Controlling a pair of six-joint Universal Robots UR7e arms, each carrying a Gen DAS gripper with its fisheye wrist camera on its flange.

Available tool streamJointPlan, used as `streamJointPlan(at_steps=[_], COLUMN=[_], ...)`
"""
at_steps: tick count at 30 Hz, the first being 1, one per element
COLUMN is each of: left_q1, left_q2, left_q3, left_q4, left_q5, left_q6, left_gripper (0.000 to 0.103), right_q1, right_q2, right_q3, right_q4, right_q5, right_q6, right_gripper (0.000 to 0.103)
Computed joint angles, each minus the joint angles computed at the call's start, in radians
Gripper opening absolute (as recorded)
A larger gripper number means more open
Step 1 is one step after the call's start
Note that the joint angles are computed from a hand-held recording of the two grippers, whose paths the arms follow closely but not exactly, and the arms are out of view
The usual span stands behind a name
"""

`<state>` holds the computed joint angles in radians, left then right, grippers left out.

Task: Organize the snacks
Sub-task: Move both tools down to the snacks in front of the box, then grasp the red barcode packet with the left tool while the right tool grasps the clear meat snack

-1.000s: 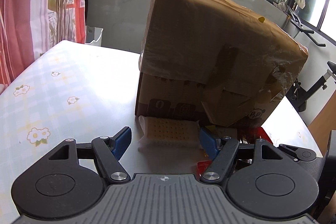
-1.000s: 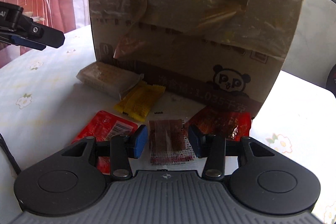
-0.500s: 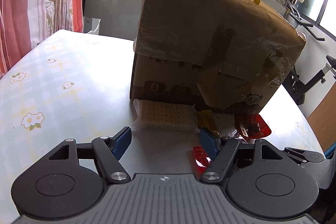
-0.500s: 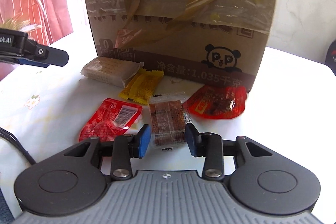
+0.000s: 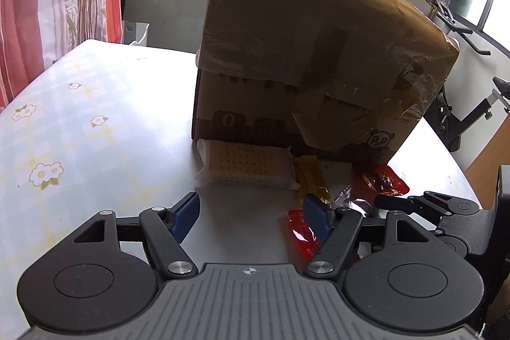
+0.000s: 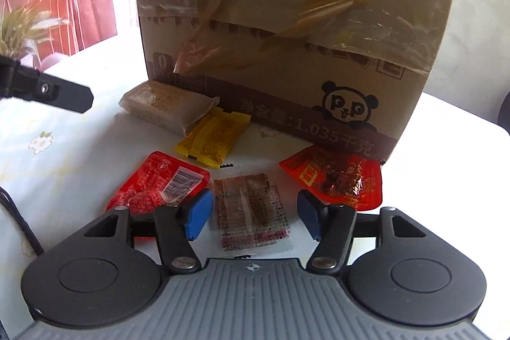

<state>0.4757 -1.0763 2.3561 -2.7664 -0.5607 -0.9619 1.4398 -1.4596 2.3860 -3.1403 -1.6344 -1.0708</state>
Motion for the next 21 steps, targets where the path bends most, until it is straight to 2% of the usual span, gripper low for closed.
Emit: streamJointPlan(at_steps=[2, 5, 8, 14, 18, 21], left_q1=[0.001, 0.007, 0.011, 0.027, 0.042, 0.047], left_q2=[0.003, 0.011, 0.024, 0.071, 0.117, 0.158], left_q3=[-0.002, -0.007, -0.013, -0.038, -0.071, -0.097], left_q4=[0.003, 0.001, -0.003, -0.033, -0.059, -0.071], left_q5=[-0.003, -0.017, -0.038, -0.094, -0.129, -0.139], left_q6=[-0.001, 0.0, 0.008, 0.056, 0.109, 0.145], left_gripper=[0.074, 0.074, 0.074, 0.073, 0.073, 0.073], right_q1=[-0.008, -0.012, -0.022, -0.073, -0.121, -0.121], right_q2=[-0.007, -0.027, -0.051, -0.121, -0.161, -0.155], right_q3=[-0.009, -0.004, 0.007, 0.06, 0.086, 0.092], right_q4=[0.03, 0.057, 0.075, 0.041, 0.036, 0.016], right_q5=[0.014, 0.025, 0.038, 0.073, 0.13, 0.135], right_q6=[0.013, -0.008, -0.002, 0.034, 0.056, 0.049], right_gripper=[0.064, 0.051, 0.045, 0.043, 0.043, 0.043])
